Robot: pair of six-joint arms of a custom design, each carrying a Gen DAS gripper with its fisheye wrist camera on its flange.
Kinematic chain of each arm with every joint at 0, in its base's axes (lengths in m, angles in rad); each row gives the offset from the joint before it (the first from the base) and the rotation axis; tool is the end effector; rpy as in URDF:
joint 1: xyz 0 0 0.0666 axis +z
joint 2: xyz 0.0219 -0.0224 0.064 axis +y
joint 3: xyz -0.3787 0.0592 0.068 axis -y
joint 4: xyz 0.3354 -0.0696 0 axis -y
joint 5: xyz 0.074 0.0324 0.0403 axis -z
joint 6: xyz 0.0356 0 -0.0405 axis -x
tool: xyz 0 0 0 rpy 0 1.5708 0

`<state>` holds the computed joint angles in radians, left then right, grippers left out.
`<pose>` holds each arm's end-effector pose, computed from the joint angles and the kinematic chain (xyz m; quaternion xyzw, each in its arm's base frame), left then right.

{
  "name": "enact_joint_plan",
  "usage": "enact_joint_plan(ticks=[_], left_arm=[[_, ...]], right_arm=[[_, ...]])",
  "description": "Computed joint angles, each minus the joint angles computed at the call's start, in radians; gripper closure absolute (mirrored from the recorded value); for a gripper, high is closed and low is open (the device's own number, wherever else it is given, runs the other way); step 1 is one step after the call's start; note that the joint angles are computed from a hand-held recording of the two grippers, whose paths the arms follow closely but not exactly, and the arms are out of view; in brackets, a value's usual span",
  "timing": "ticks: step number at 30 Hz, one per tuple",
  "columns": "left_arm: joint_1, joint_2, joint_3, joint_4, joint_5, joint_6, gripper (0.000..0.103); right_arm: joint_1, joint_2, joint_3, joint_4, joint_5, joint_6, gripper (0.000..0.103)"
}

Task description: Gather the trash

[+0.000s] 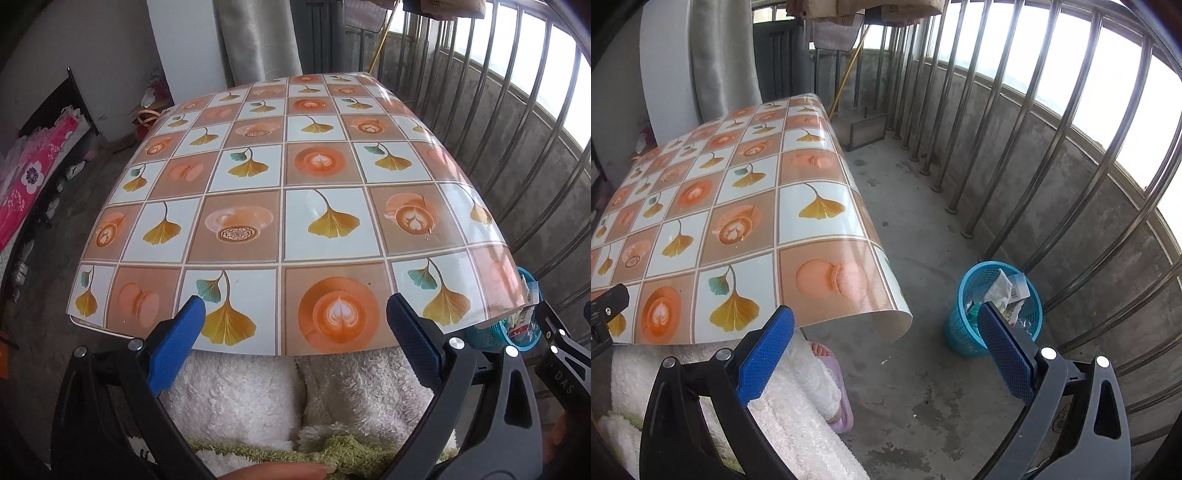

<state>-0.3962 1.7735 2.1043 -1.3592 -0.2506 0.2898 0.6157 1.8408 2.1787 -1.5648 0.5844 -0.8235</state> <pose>0.4994 -0.1998 0.5038 0.0174 0.9563 0.0240 0.2908 0.4521 0.2953 0.4909 0.1469 0.9333 -0.1055 0.3103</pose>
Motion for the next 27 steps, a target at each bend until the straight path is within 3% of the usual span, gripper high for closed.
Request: enact_joint_plan(ticks=[27], left_arm=[[-0.029,-0.018,-0.014,0.035,-0.016,-0.042,0.009]], right_arm=[[0.002,-0.013,0.008,0.02,0.026,0.04,0.006]])
